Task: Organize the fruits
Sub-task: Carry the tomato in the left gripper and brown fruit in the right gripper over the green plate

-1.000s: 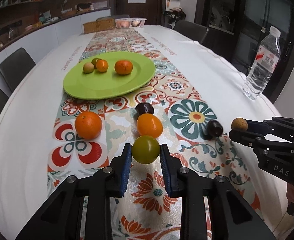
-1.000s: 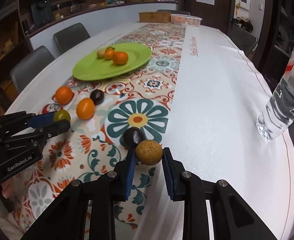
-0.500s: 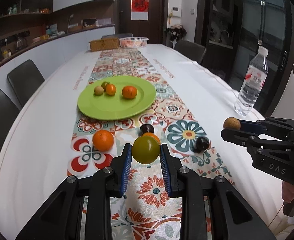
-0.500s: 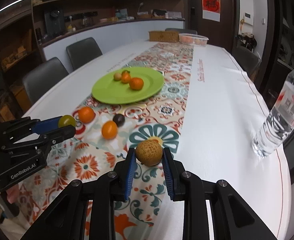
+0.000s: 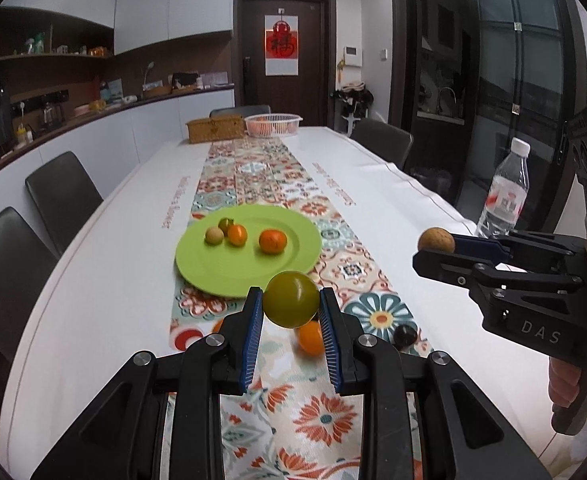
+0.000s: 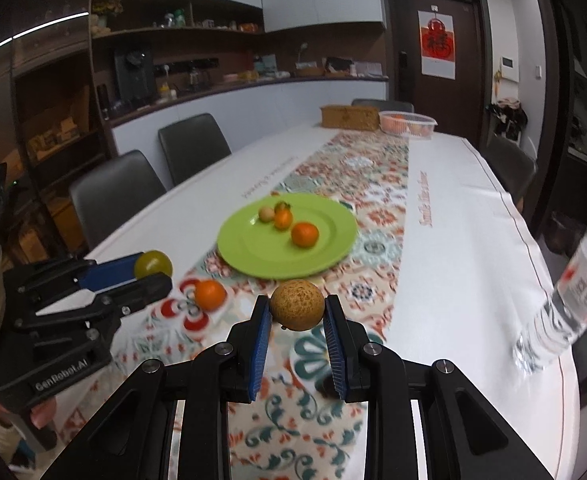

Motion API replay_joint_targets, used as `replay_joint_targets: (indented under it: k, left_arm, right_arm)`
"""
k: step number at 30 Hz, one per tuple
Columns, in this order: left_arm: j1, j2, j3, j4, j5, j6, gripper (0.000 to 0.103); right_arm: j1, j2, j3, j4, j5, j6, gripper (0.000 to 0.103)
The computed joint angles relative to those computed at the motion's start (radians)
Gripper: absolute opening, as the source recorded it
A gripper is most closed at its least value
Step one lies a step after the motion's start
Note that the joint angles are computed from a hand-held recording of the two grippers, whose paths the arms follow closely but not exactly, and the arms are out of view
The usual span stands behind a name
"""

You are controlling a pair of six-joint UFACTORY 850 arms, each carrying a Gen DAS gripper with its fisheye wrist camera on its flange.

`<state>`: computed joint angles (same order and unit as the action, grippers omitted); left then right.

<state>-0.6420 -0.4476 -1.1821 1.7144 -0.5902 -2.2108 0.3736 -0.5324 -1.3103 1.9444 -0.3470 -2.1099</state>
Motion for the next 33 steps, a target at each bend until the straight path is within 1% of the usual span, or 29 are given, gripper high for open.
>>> replay_joint_targets:
  k: [5, 12, 16, 18, 20, 24, 29, 31, 33]
  left_arm:
    - [0.014, 0.011, 0.001, 0.049, -0.026, -0.029, 0.028]
    - [0.046, 0.008, -0.018, 0.086, -0.030, -0.020, 0.028]
    - [0.068, 0.004, -0.034, 0.101, -0.011, -0.017, 0.028]
    - [0.082, 0.000, -0.044, 0.108, 0.001, -0.017, 0.028]
    - [0.101, -0.007, -0.057, 0.111, 0.023, -0.012, 0.028]
    - [0.133, -0.026, -0.084, 0.104, 0.065, 0.011, 0.028]
    - [0.176, -0.066, -0.130, 0.074, 0.127, 0.058, 0.028]
    - [0.199, -0.085, -0.149, 0.060, 0.166, 0.071, 0.028]
    - [0.217, -0.101, -0.165, 0.039, 0.190, 0.090, 0.028]
  right_arm:
    - [0.012, -0.021, -0.054, 0.013, -0.019, -0.013, 0.028]
    - [0.029, -0.061, -0.134, -0.004, -0.026, 0.008, 0.028]
    - [0.039, -0.097, -0.196, -0.083, -0.021, 0.088, 0.028]
    - [0.044, -0.115, -0.227, -0.100, -0.013, 0.100, 0.028]
    - [0.047, -0.138, -0.266, -0.148, -0.010, 0.150, 0.028]
    - [0.052, -0.189, -0.346, -0.279, 0.000, 0.289, 0.028]
    - [0.058, -0.287, -0.496, -0.586, 0.000, 0.609, 0.028]
    - [0.062, -0.327, -0.559, -0.712, -0.010, 0.740, 0.028]
    - [0.066, -0.371, -0.629, -0.829, -0.029, 0.865, 0.028]
